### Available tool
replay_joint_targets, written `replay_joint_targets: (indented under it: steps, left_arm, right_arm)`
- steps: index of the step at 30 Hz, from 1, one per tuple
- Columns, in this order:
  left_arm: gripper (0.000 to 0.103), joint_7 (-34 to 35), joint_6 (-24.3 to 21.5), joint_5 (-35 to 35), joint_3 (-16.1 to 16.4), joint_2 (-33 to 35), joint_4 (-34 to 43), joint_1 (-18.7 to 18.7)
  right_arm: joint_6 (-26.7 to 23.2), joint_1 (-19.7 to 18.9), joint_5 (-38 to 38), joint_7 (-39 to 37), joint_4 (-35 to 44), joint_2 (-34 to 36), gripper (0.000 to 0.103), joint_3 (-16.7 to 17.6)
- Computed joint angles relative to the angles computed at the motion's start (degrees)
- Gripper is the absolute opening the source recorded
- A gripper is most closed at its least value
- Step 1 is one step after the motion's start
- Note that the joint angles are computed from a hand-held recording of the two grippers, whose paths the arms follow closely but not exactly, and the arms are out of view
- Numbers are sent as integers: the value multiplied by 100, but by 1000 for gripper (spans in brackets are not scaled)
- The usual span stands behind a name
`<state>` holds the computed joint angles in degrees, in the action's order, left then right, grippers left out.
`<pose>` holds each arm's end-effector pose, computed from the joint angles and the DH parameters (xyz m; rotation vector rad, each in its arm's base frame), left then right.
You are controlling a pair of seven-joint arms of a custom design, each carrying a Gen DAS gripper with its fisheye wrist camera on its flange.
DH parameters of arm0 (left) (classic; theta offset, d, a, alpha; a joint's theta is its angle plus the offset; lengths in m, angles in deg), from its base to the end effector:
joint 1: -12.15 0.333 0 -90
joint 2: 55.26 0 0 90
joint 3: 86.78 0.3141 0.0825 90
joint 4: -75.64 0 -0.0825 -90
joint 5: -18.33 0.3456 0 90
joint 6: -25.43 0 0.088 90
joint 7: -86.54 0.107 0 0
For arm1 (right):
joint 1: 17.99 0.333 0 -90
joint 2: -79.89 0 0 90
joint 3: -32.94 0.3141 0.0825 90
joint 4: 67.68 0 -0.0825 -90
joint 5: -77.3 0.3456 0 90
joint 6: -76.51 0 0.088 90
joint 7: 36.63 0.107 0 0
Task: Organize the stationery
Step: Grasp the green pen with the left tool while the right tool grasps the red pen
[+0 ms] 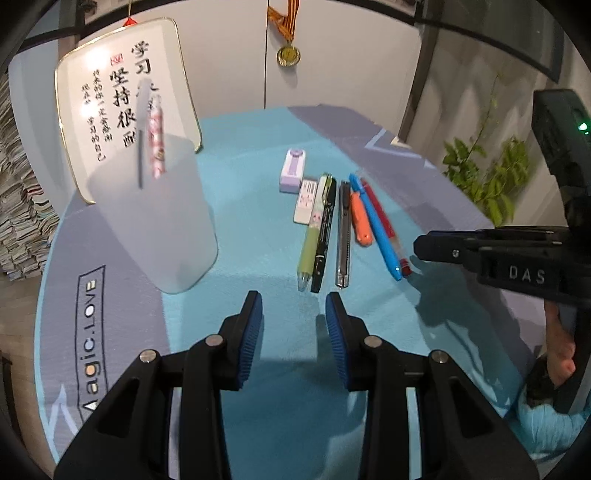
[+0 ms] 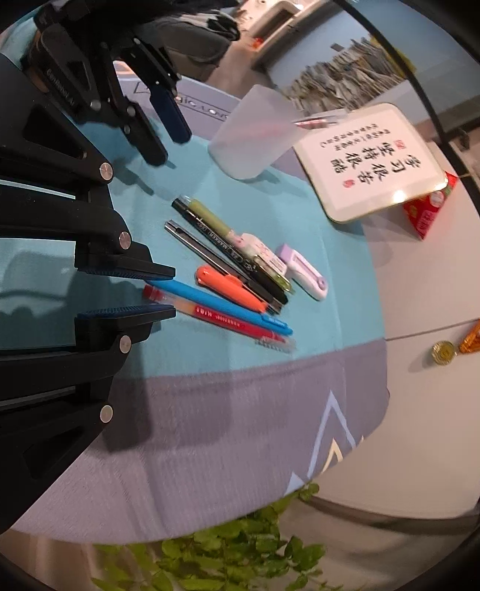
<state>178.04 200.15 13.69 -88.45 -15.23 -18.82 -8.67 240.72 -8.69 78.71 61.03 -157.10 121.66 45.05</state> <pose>0.6560 -0.2600 0.3121 -1.5506 2.1634 -0.8425 0.6804 0.2278 0.3130 -1.9149 1.6925 -0.2411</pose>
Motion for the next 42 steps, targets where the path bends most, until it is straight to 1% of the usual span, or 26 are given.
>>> replay_joint_targets:
  steps: [4, 5, 6, 8, 9, 12, 14, 16, 19, 21, 22, 23, 24, 25, 26, 27, 29, 31, 32, 33, 35, 36, 37, 39, 41, 42]
  left_arm:
    - [33, -474, -310, 284, 664, 246, 399, -534]
    - [33, -597, -365, 376, 780, 300, 479, -617]
    - [33, -689, -407, 456, 834, 337, 535, -648]
    - [33, -932, -548, 629, 991, 446, 710, -745]
    - [33, -1009, -580, 701, 995, 467, 749, -734]
    - [33, -1130, -763, 886, 906, 599, 1002, -643]
    - [33, -1196, -847, 1004, 860, 659, 1106, -610]
    - [33, -1194, -885, 1092, 760, 717, 1206, -549]
    - [33, -1267, -892, 1201, 744, 804, 1346, -547]
    - [33, -1216, -964, 1183, 599, 929, 1573, -444]
    - [30, -1182, -983, 1164, 526, 976, 1657, -393]
    - [18, -1098, -978, 1128, 399, 1015, 1717, -310]
    - [10, -818, -1003, 976, 123, 1047, 1779, -136]
    - [10, -780, -1045, 981, 47, 1056, 1810, -94]
    - [9, -812, -1062, 998, 147, 1039, 1792, -181]
    - [9, -791, -1059, 1002, 164, 996, 1727, -206]
    - [9, -664, -1082, 913, 23, 830, 1485, -111]
    - [9, -435, -1072, 703, -279, 537, 1022, 129]
    - [9, -308, -1031, 610, -400, 371, 742, 228]
    - [9, -222, -918, 579, -415, 138, 347, 248]
    - [9, -149, -657, 620, -281, -234, -301, 139]
    - [9, -96, -565, 631, -250, -400, -581, 114]
    - [9, -5, -496, 601, -296, -594, -899, 155]
    - [9, 151, -477, 544, -354, -792, -1229, 201]
    - [12, 185, -457, 568, -259, -873, -1384, 112]
    - [12, 157, -414, 578, -196, -889, -1415, 54]
  right_arm:
    - [-342, 110, -70, 17, 433, 286, 12, -105]
    - [-422, 116, -68, 10, 504, 338, 12, -117]
    - [-258, 59, -23, -53, 422, 333, 12, -58]
    - [-251, 168, -96, 86, 402, 320, 12, -251]
    - [-306, 275, -174, 242, 425, 321, 12, -423]
    - [-223, 179, -192, 302, 362, 304, 12, -381]
    - [-216, 193, -245, 374, 335, 280, 12, -425]
    - [-200, 164, -278, 369, 307, 266, 12, -395]
    - [-210, 164, -323, 375, 346, 291, 12, -390]
    - [-201, 216, -390, 402, 388, 317, 12, -445]
    - [-172, 270, -455, 417, 415, 339, 12, -497]
    - [-152, 298, -515, 411, 428, 351, 12, -528]
    - [-148, 318, -544, 442, 430, 352, 12, -553]
    - [-140, 269, -523, 430, 393, 331, 12, -499]
    - [-96, 190, -478, 397, 312, 287, 11, -416]
    - [-26, 84, -417, 335, 189, 218, 11, -307]
    - [79, -122, -313, 143, -56, 78, 11, -88]
    - [117, -335, -213, -131, -403, -143, 11, 133]
    - [108, -489, -131, -334, -607, -264, 11, 303]
    - [81, -644, -31, -545, -825, -395, 11, 470]
    - [59, -773, 120, -839, -1215, -643, 11, 593]
    - [61, -793, 162, -974, -1439, -794, 11, 602]
    - [74, -765, 166, -1081, -1668, -951, 11, 563]
    - [-7, -631, 119, -1226, -1938, -1163, 11, 415]
    - [-48, -219, -168, -1049, -2065, -1295, 11, -38]
    - [-43, -97, -257, -965, -2068, -1312, 11, -174]
